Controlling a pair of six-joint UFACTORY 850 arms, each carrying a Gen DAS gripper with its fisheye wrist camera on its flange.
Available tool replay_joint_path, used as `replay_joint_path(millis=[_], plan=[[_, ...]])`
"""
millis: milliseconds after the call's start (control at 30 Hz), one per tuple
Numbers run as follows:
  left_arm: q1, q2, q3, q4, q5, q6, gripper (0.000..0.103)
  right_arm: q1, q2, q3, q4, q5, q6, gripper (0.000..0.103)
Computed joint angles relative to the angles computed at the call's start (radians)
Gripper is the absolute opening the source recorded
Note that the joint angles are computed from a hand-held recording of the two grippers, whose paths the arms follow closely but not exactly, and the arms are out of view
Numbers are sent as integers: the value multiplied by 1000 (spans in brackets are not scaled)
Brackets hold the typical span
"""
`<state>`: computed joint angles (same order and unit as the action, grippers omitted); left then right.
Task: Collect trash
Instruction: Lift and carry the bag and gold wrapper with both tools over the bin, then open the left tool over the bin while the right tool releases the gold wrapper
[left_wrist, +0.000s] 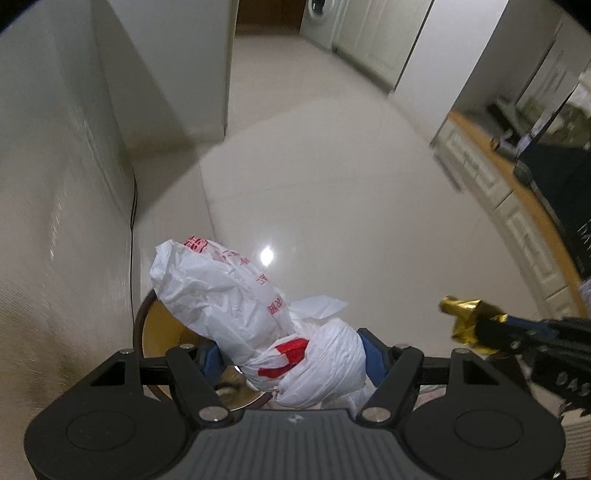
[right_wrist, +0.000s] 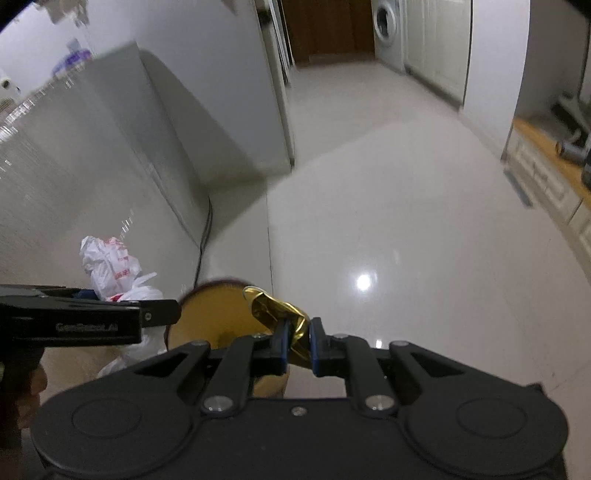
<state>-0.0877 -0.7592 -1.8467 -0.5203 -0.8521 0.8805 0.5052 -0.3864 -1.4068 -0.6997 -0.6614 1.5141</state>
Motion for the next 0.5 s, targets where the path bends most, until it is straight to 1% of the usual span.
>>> replay_joint_path(millis=[100,267,367,500], plan=[[12,-85,-61,55,-4,-46,72,-22,-55,-3,44,43,-24,12],[28,-229,-203,174,-10,-105,72,-51,-151,-34,112,108,-71,12],[35,-294,-280,222,-18,-102,72,-61,-213,-79,156,144,-117,12],[43,-389,-389,248,-71,-133,72,-64,-310,-178,235,170,-225,12]])
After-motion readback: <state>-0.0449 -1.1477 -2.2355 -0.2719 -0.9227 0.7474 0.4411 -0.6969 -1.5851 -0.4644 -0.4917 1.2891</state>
